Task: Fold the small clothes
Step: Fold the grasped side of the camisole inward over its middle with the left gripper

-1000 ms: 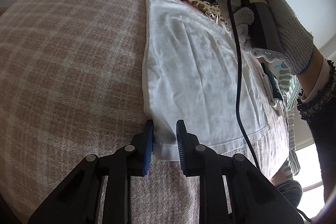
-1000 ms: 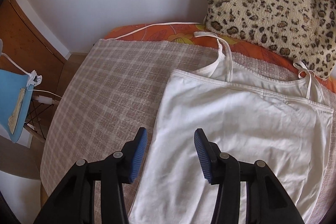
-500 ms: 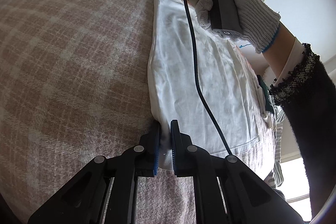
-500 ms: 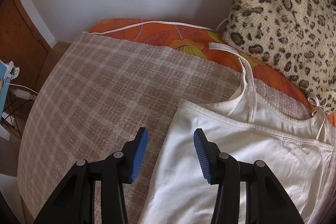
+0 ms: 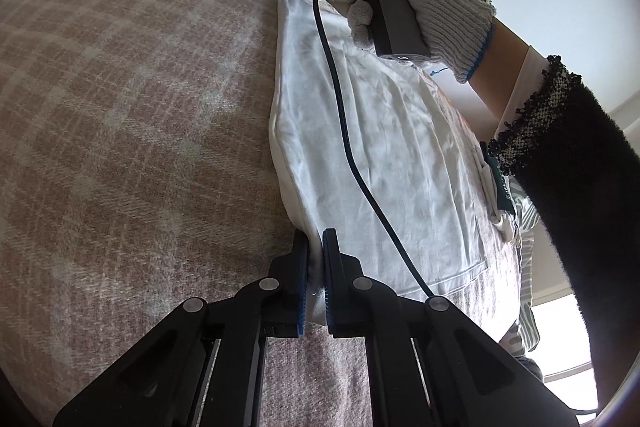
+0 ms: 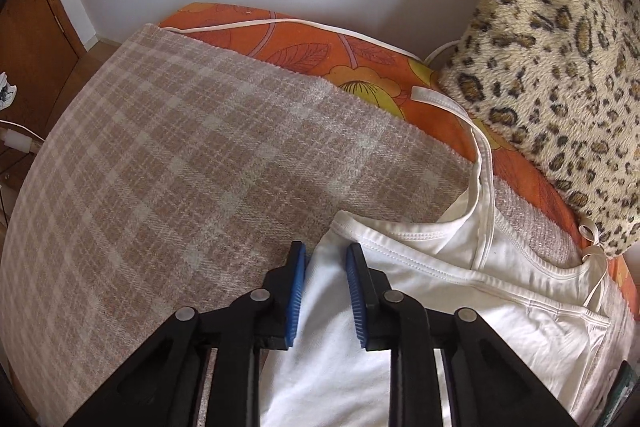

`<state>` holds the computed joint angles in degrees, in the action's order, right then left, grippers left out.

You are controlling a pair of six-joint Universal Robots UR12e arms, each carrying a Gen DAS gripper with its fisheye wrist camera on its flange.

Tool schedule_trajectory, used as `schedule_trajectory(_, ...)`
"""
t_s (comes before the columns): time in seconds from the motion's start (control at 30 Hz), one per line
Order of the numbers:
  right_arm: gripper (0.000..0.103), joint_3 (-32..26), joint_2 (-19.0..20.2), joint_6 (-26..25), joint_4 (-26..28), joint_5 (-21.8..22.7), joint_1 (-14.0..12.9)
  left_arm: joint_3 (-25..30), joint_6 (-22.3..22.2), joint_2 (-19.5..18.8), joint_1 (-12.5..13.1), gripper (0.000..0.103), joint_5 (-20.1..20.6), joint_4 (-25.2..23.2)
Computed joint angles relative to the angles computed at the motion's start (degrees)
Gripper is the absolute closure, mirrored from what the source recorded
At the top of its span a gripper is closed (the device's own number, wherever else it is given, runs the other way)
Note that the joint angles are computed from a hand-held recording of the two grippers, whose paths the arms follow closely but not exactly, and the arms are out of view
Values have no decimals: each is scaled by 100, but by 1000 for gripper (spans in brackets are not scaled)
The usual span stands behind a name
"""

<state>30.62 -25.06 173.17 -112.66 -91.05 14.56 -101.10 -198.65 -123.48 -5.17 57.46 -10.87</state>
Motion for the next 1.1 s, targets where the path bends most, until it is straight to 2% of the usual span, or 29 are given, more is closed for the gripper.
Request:
schedule_trajectory(0.07, 99, 55, -36, 81, -52, 127, -45, 2, 138, 23, -35, 98, 79, 70)
schedule_trajectory(0.37, 101, 348, -216, 74, -362, 386, -174, 86, 277, -40, -71, 98, 6, 0)
schedule_trajectory(0.63, 101, 804, -514, 63, -745, 350, -293, 114, 416, -29, -143, 98, -206, 124)
schedule_trajectory(0.93, 102, 1437, -874, 10, -1222, 156, -456, 283, 654, -105, -276, 98, -375, 10)
schedule_trajectory(1.1, 102, 1669, -987, -7, -1382, 48, -532, 362, 621, -148, -305, 98, -533, -110)
